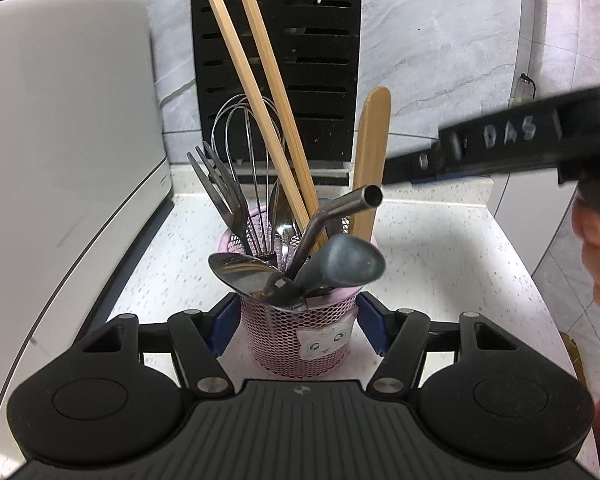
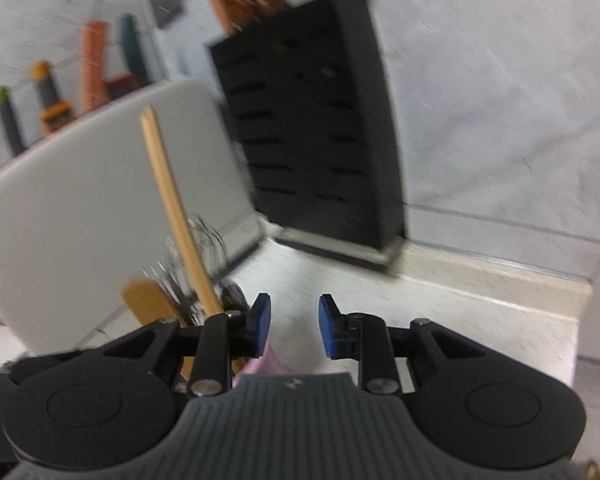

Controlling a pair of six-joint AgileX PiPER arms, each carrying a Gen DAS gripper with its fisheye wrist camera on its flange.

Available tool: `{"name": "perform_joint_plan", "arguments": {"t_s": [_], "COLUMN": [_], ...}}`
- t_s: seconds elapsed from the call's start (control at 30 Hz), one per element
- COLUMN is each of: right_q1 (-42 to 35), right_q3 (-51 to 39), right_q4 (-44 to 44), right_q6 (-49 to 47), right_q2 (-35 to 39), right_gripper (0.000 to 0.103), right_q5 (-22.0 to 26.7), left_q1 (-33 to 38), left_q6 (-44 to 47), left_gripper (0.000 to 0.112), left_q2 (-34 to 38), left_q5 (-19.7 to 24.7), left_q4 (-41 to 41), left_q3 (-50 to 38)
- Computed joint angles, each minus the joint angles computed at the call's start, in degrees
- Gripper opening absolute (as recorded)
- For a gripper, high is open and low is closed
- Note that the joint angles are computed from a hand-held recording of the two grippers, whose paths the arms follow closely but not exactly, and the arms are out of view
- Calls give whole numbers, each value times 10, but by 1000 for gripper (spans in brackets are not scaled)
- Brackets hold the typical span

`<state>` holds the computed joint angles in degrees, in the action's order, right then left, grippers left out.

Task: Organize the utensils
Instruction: 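Carry the chopsticks over the pink cup, lower them in, open right tool, then set the pink cup down on the counter with the left tool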

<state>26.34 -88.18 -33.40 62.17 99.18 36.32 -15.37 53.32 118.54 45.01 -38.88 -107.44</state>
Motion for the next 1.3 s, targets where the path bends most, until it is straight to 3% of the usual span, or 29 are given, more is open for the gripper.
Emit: {"name": "perform_joint_plan", "arguments": {"t_s": [0.2,0.37,0.5,0.73,0.83,0.93,1.03,1.2,1.3], "right_q1": [-12,-19,-21,25,57,95,132,181,219], "right_q3": [-13,-14,-25,40,80,121,160,226,259], "right_q4": [15,38,55,-67,-144,-225,-296,-355,-387], "right_q6": [-19,-55,-80,-4,56,122,187,268,314], "right_q2": [12,8,7,-53,-85,-114,-138,-178,-193], "right_gripper": [26,29,36,47,49,52,55,58,63], "right_q5": [56,76,88,67,68,80,102,129,162], "left_q1": [-16,-10,-9,2,8,9,24,18,11], "left_q6": [-11,1,-32,-20,36,138,226,401,459], "left_gripper": [72,93,94,94,94,94,94,94,94], "left_q2": [9,-7,-26,-95,-142,-200,-238,-288,-304], "left_q5": [-23,-46,-37,-48,-81,-145,-154,-222,-245], "left_q4": [-2,-32,-7,-37,-96,-194,-311,-489,-557], "left_q3": [-6,25,40,117,189,286,350,444,473]}}
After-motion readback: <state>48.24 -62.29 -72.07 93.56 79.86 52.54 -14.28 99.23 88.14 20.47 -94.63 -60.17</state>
